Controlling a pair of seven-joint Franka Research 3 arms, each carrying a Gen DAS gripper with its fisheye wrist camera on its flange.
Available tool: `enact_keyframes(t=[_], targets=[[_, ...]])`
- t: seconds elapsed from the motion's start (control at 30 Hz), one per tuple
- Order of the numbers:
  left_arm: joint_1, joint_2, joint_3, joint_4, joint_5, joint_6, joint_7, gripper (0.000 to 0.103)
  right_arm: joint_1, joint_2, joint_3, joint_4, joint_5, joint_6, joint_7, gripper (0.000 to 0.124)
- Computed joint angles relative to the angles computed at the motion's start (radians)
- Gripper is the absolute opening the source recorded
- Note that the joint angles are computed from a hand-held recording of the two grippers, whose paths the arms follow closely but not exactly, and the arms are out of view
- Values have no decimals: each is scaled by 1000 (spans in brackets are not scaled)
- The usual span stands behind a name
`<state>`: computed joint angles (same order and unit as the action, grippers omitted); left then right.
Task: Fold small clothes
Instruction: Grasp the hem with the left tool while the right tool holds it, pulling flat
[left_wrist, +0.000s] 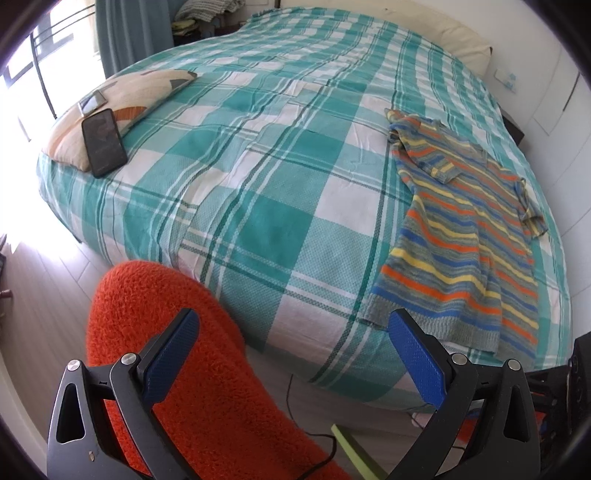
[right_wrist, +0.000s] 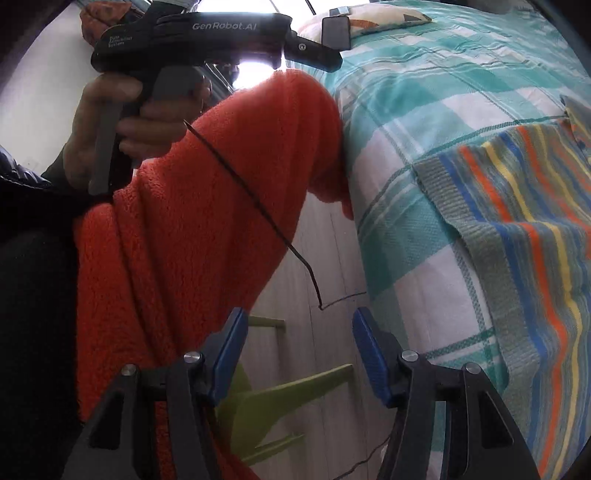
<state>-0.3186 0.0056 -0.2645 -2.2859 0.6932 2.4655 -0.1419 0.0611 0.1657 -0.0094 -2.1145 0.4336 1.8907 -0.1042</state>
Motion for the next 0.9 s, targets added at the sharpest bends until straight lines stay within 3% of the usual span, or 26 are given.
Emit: enact_keyframes(t=[0.13, 0.23, 0.3, 0.37, 0.47, 0.53, 0.6, 0.7, 0.77, 0.9], targets=[[23, 111, 26, 54, -36, 149, 107, 102, -65, 70, -48, 106, 130, 68, 187, 59], [27, 239, 39, 150, -94, 159, 244, 100, -135, 156, -82, 234, 270, 155, 478, 59], [19, 316, 44, 224, -128, 122, 345, 87, -179, 215, -108, 316, 293, 191, 700, 60], [16, 374, 40, 281, -177, 89, 443, 74, -209, 244, -125, 356, 246, 222, 785, 60], [-4, 416, 52, 315, -217, 89, 499, 68, -235, 263, -121, 372, 142, 211, 810, 61], [-18, 419, 64, 320, -218, 106, 508, 54, -265, 302, -88, 410, 147, 155, 817, 61], [11, 415, 41, 296, -263, 193, 556, 2, -278, 343, -59, 421, 172, 163, 809, 59], [-23, 364, 70, 269, -256, 177, 541, 1, -274, 381, -41, 425, 163, 182, 805, 6], [-38, 282, 82, 203, -230, 180, 499, 1, -279, 366, -41, 421, 157, 167, 832, 6], [-18, 217, 53, 135, -260, 200, 502, 0, -277, 263, -68, 342, 116, 240, 816, 6]])
